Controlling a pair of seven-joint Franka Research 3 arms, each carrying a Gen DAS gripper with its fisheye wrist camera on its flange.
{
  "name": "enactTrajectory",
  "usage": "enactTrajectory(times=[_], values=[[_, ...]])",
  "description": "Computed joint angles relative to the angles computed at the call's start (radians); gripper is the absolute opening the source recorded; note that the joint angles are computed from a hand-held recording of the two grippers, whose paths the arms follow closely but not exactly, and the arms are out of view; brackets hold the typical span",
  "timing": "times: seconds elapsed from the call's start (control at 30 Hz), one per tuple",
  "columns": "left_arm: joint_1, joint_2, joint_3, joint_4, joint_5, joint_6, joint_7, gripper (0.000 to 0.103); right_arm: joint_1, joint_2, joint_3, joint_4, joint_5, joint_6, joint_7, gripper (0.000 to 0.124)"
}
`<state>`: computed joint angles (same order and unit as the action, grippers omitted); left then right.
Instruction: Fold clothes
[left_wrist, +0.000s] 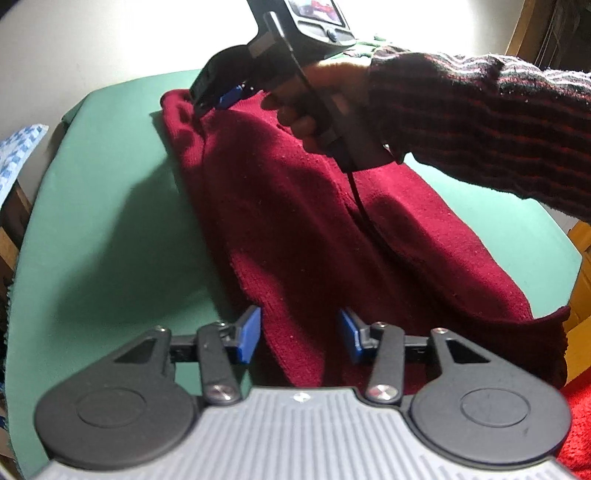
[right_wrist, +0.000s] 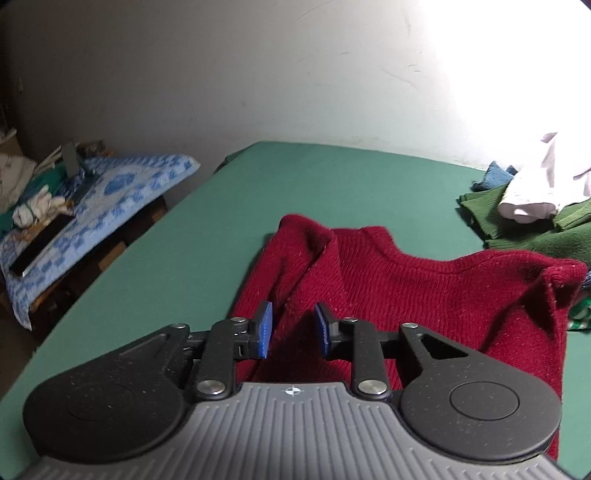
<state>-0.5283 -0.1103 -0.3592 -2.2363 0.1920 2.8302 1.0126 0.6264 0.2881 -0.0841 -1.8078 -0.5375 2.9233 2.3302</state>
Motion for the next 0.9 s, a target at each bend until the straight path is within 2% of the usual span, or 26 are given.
enactTrajectory(times=[0.03, 0.07, 0.1, 0.17, 0.3, 0.33, 0.4, 0.53, 0.63, 0.77, 0.9], values=[[0.0, 0.0, 0.002, 0.001, -0.005, 0.001, 0.001, 0.043, -0.002, 0.005, 0.003, 0.004, 0.002, -0.011, -0.011, 0.023], [0.005, 0.001, 0.0, 0.004, 0.007, -0.002, -0.013, 0.035, -0.001, 0.007, 0.002, 0.005, 0.001, -0.016, -0.013, 0.015], [0.011, -0.003, -0.001, 0.004, 0.021, -0.005, -0.027, 0.024, 0.003, 0.004, -0.005, 0.0, -0.006, -0.009, 0.003, 0.015], [0.003, -0.019, 0.011, -0.005, -0.011, -0.008, -0.001, 0.016, 0.009, -0.002, -0.02, -0.01, -0.023, 0.006, 0.037, 0.012], [-0.005, -0.045, 0.03, -0.02, -0.07, 0.0, 0.04, 0.017, 0.016, -0.017, -0.035, -0.033, -0.067, 0.034, 0.084, 0.012], [-0.002, -0.045, 0.029, -0.02, -0.068, 0.002, 0.042, 0.02, 0.01, -0.017, -0.029, -0.034, -0.065, 0.033, 0.076, 0.012], [0.004, -0.042, 0.028, -0.019, -0.063, 0.006, 0.046, 0.043, -0.008, -0.013, -0.006, -0.033, -0.036, 0.024, 0.042, 0.013], [0.003, -0.009, 0.037, 0.002, -0.113, 0.003, 0.065, 0.045, 0.006, -0.025, -0.026, -0.048, -0.057, 0.046, 0.088, 0.018], [0.015, 0.01, 0.024, 0.02, -0.083, -0.008, 0.053, 0.042, 0.022, -0.041, -0.041, -0.059, -0.11, 0.062, 0.117, 0.018], [0.03, 0.023, 0.011, 0.043, -0.017, -0.025, 0.018, 0.016, -0.009, -0.041, 0.014, -0.058, -0.078, 0.049, 0.025, 0.018], [0.037, 0.029, 0.005, 0.06, 0.029, -0.039, -0.026, 0.008, 0.004, -0.018, 0.011, -0.031, -0.076, 0.008, 0.017, 0.019]])
